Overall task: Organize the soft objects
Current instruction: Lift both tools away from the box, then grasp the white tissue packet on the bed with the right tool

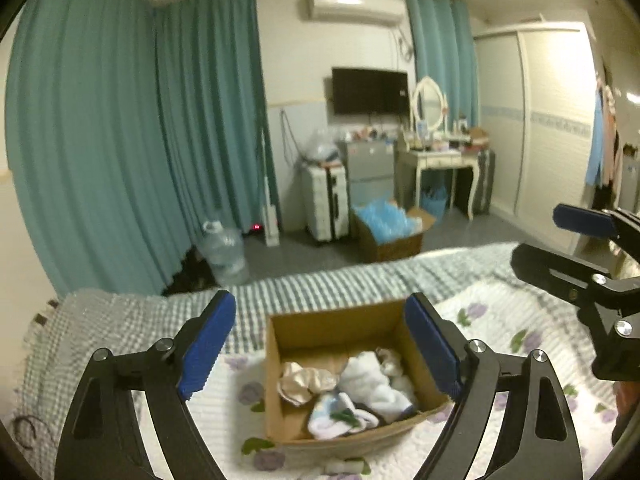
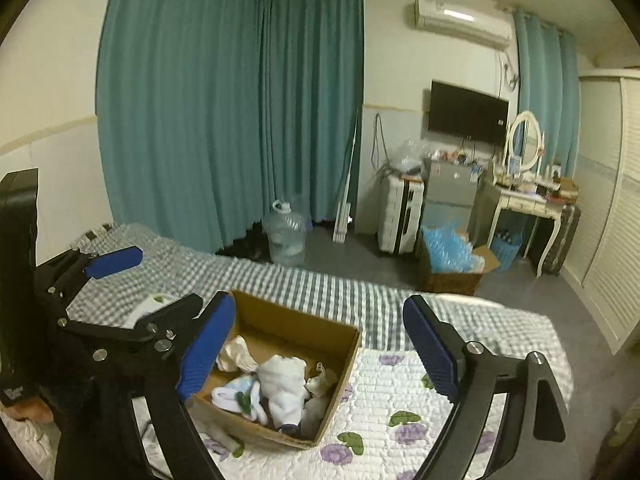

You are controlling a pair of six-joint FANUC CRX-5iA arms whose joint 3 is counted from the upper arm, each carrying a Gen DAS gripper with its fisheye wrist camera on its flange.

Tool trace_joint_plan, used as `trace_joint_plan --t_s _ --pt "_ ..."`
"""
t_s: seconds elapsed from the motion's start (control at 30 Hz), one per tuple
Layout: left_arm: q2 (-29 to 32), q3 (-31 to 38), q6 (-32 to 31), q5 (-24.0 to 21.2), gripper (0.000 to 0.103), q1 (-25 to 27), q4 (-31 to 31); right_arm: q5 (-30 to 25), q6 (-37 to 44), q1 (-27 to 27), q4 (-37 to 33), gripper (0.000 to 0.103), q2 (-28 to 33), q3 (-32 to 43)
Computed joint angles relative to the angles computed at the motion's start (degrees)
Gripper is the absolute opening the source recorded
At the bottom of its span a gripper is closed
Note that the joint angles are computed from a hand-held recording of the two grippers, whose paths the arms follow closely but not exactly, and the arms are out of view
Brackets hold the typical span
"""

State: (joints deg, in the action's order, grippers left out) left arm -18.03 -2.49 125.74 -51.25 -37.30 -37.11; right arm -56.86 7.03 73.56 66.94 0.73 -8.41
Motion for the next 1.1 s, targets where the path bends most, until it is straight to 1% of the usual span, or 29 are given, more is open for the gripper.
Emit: trace_joint_plan --t_s 0.07,0.2,0.33,0.37,0.4,0.43,0.47,0.53,0.63,0.7,0.8,0.87,0.93,1.0,1.1 --pt "-1.9 0.9 1.5 -2.9 0.088 -3.0 -2.8 -2.8 -0.1 2.7 0.9 0.088 -1.0 0.5" --pt "-4.8 1.9 3.0 -7.7 0.088 -8.4 -6.4 -7.4 0.7 8.3 2.0 0.092 -2.6 1.7" --pt "-7.1 2.4 7.1 -14.9 0.088 -18.0 -15.2 -13.0 1.2 14.4 4.0 0.097 -2.9 2.5" --pt "-7.5 2.3 8.1 -16.7 0.088 -20.2 -17.0 -13.7 1.2 15.2 4.3 0.098 -2.8 2.6" --pt "-8.2 2.1 9.0 -18.4 0.092 -22.4 -18.6 -14.6 0.6 16.5 4.9 0.103 -3.0 2.3" --pt "-8.6 1.9 9.8 -19.5 0.099 -23.9 -19.7 -14.9 -0.1 17.4 5.3 0.103 -3.2 1.8" --pt "-9.3 1.3 10.9 -20.8 0.103 -25.6 -21.0 -15.2 -0.5 18.1 5.4 0.103 -3.6 1.3" --pt "-10.5 -0.1 13.4 -23.0 0.103 -29.0 -24.1 -15.7 -1.2 19.4 4.8 0.103 -3.8 0.8" --pt "-11.9 -3.1 16.4 -25.7 0.103 -31.6 -26.7 -15.6 -2.4 20.4 3.4 0.103 -3.8 -0.4" --pt "-12.3 -5.0 17.9 -27.1 0.103 -32.2 -27.1 -14.9 -3.5 20.3 2.5 0.103 -3.6 -1.5" --pt "-13.8 -9.6 19.7 -25.7 0.103 -29.2 -24.3 -12.3 -5.4 19.0 0.0 0.103 -2.7 -3.8" --pt "-14.7 -13.1 20.5 -22.6 0.103 -24.2 -20.3 -9.7 -5.7 17.3 -2.9 0.103 -1.3 -4.5" --pt "-15.2 -16.9 20.6 -17.8 0.103 -17.5 -15.0 -6.5 -5.4 15.5 -5.7 0.103 0.2 -5.3" --pt "-14.3 -20.1 21.3 -15.1 0.103 -12.9 -12.0 -2.6 -6.6 13.3 -7.7 0.103 2.4 -6.4" --pt "-10.8 -22.5 23.8 -16.8 0.103 -11.9 -12.3 2.1 -6.4 10.8 -11.4 0.103 5.4 -6.5"
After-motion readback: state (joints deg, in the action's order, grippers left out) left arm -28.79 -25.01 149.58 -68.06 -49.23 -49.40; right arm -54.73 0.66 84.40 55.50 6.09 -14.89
